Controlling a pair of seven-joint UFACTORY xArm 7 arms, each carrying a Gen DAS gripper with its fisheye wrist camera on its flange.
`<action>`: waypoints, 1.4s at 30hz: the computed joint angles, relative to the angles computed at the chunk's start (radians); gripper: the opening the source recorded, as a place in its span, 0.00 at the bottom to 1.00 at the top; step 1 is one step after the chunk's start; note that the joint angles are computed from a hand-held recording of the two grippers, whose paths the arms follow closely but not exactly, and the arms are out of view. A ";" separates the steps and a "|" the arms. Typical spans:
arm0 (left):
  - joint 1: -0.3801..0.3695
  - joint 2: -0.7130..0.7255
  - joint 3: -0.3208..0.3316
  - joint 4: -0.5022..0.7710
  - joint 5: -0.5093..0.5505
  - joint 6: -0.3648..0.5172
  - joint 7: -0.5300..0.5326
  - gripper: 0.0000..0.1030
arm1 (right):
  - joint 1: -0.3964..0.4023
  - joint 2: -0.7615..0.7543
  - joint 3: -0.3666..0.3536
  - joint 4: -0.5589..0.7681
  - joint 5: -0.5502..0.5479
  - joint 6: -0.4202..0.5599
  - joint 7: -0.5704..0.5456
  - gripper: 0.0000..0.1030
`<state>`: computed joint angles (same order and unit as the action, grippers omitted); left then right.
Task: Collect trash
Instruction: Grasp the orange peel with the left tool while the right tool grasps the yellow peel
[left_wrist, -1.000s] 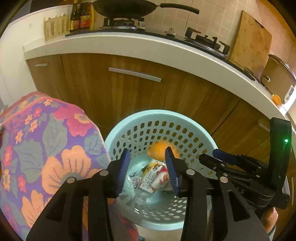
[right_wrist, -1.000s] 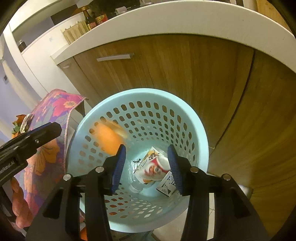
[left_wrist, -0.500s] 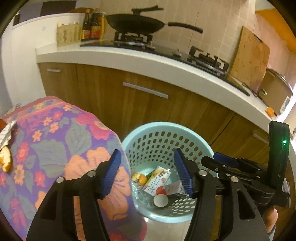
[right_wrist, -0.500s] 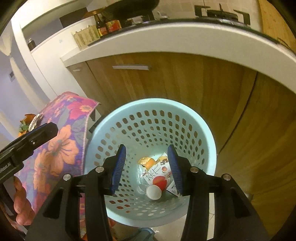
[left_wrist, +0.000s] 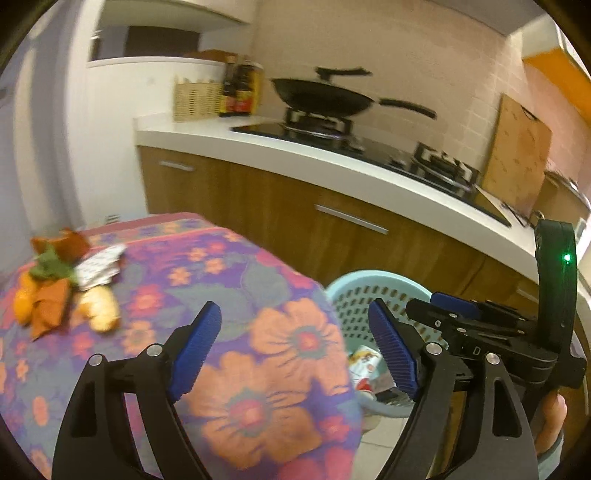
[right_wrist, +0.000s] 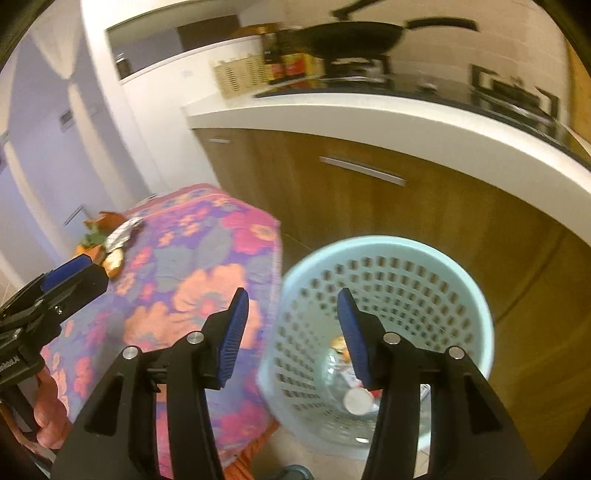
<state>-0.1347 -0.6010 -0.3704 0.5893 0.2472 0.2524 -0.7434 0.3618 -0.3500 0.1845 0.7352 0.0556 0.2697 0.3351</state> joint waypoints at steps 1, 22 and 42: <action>-0.006 -0.026 0.019 -0.019 -0.007 0.005 0.004 0.78 | -0.002 0.015 0.016 0.018 -0.013 0.002 0.007 0.45; 0.232 -0.382 0.381 -0.257 -0.100 0.113 0.342 0.77 | 0.165 0.433 0.112 0.498 -0.290 0.078 0.091 0.45; 0.038 -0.024 0.756 -0.119 -0.467 0.090 0.884 0.60 | 0.373 0.885 0.020 1.018 -0.213 0.255 -0.075 0.45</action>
<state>-0.0963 -0.6252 0.3857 0.4706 -0.2196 0.3421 0.1406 0.7350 0.5345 0.2050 1.7529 -0.1569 0.5251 0.2599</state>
